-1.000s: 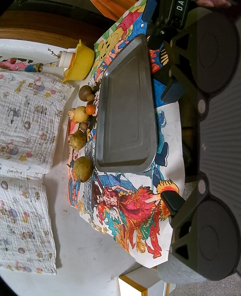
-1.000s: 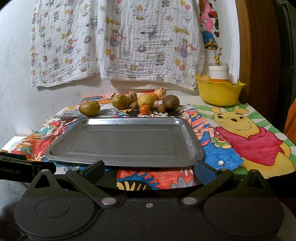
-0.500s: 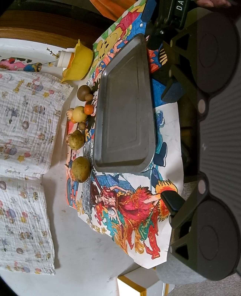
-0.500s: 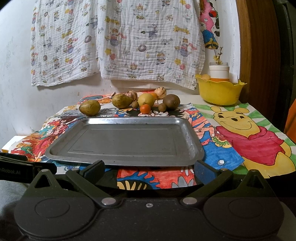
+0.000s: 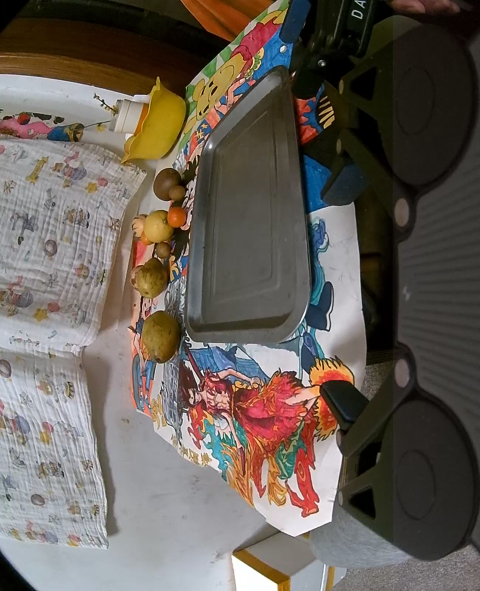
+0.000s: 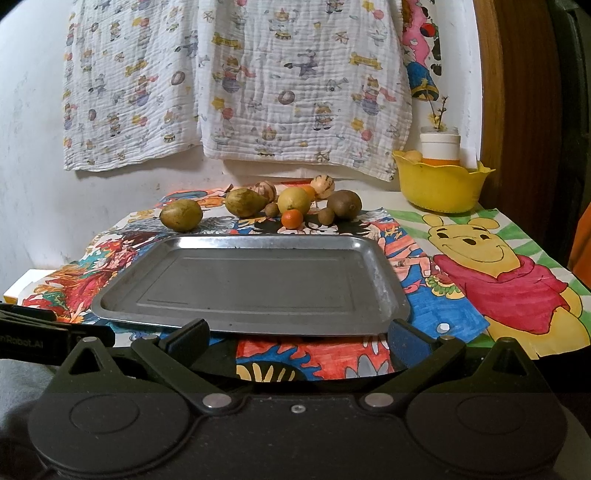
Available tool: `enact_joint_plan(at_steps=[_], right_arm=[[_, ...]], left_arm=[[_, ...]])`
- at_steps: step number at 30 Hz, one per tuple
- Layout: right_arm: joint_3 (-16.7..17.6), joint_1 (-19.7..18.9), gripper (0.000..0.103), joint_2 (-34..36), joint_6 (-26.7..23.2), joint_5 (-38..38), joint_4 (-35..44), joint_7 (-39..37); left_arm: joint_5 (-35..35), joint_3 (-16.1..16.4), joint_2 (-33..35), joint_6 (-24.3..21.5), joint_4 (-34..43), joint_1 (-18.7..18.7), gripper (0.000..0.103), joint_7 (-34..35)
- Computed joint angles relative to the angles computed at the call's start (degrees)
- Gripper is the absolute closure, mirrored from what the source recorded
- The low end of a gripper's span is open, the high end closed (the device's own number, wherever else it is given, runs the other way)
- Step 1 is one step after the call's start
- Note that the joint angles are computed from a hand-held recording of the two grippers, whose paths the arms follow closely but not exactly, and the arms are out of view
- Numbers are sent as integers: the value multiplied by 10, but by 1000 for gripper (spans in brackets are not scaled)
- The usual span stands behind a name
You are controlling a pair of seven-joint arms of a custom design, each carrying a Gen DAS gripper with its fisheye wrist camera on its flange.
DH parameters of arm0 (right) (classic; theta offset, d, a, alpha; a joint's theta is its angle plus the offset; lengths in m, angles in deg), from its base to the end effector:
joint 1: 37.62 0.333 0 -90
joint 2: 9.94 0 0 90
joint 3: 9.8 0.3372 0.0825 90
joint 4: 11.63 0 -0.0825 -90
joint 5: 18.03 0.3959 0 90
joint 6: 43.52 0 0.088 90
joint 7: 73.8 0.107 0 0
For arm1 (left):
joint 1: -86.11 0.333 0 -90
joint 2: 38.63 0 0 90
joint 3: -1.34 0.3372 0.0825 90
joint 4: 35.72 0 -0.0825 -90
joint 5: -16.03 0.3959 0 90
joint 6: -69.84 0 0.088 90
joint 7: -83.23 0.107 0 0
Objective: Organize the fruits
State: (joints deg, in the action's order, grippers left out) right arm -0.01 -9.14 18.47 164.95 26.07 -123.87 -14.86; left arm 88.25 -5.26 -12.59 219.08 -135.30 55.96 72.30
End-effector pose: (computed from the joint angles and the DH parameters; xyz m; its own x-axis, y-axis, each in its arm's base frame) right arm 0.5749 0.3207 0.3513 0.2693 -0.9612 -0.0589 -0.4798 -0.0809 -0.8736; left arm 0.5606 -0.4312 0.3645 0.0994 -0.9897 0.1030 -0.6420 -0.1429 -0.7533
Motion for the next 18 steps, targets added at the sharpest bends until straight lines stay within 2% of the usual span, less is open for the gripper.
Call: enact_joint_plan(at_steps=[18], right_arm=[[-1, 0, 1, 1, 0, -2, 2, 1]], left_arm=[[1, 1, -2, 3, -4, 3, 0, 1]])
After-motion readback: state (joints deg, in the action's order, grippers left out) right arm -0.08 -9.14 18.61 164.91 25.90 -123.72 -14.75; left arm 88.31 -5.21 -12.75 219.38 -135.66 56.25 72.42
